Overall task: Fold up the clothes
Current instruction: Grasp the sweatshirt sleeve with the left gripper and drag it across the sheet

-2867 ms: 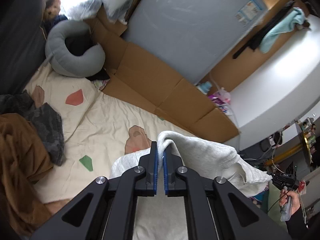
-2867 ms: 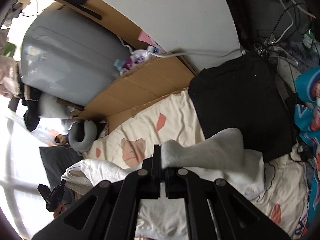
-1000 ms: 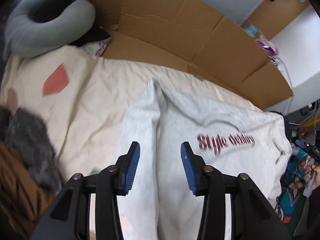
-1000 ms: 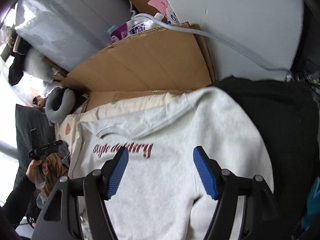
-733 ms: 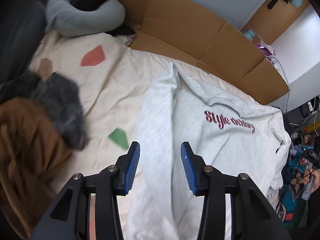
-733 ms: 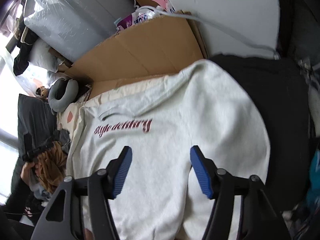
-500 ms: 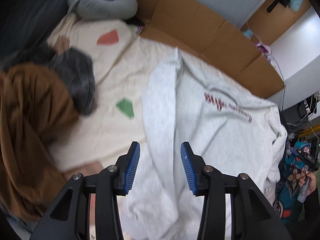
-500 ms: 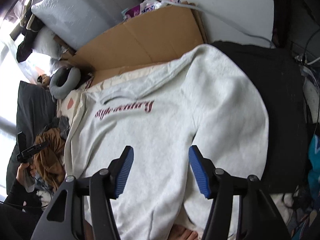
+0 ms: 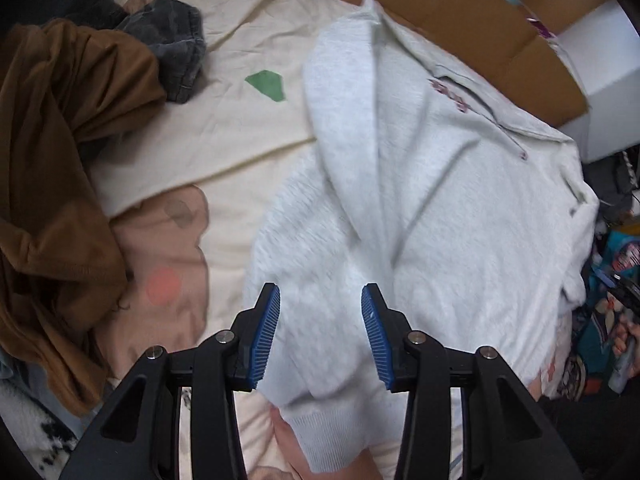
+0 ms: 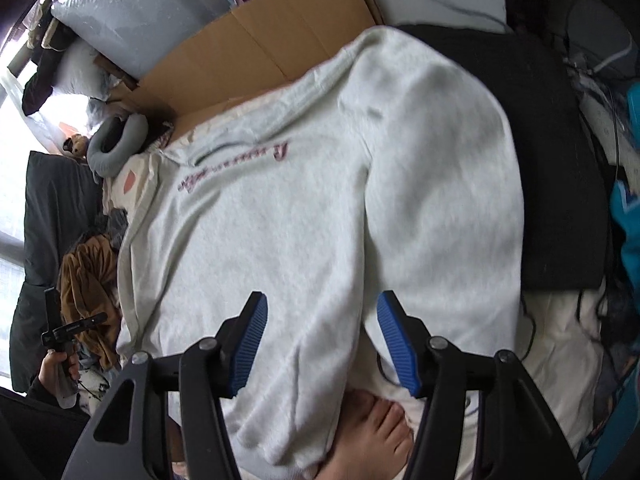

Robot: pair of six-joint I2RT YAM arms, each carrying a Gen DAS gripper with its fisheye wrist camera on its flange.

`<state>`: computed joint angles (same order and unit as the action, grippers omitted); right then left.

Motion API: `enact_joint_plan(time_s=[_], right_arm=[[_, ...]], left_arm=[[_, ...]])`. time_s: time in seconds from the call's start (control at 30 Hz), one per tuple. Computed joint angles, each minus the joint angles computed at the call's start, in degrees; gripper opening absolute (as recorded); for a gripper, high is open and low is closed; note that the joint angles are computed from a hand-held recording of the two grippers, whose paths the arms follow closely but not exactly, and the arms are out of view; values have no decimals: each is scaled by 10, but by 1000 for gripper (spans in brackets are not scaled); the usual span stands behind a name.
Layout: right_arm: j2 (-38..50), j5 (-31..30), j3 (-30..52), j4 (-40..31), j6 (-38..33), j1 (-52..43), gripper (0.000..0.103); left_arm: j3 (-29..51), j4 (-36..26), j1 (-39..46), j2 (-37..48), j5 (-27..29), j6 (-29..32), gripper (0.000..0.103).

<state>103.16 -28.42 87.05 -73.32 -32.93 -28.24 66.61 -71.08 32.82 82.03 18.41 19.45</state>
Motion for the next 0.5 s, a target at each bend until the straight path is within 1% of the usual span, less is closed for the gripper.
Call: enact_joint_plan(time_s=[0.13, 0.3, 0.37, 0.5], right_arm=[[-1, 16, -44, 13, -3, -10, 56], [-9, 26, -75, 26, -6, -12, 56], [-9, 31, -85, 33, -6, -12, 56], [-3, 43, -102, 50, 0, -4, 56]], left_arm=[[-25, -15, -25, -17, -20, 43, 43], [-73, -5, -63, -30, -43, 63, 43], [-95, 13, -73, -36, -50, 68, 43], [-132, 74, -72, -31, -79, 73, 43]])
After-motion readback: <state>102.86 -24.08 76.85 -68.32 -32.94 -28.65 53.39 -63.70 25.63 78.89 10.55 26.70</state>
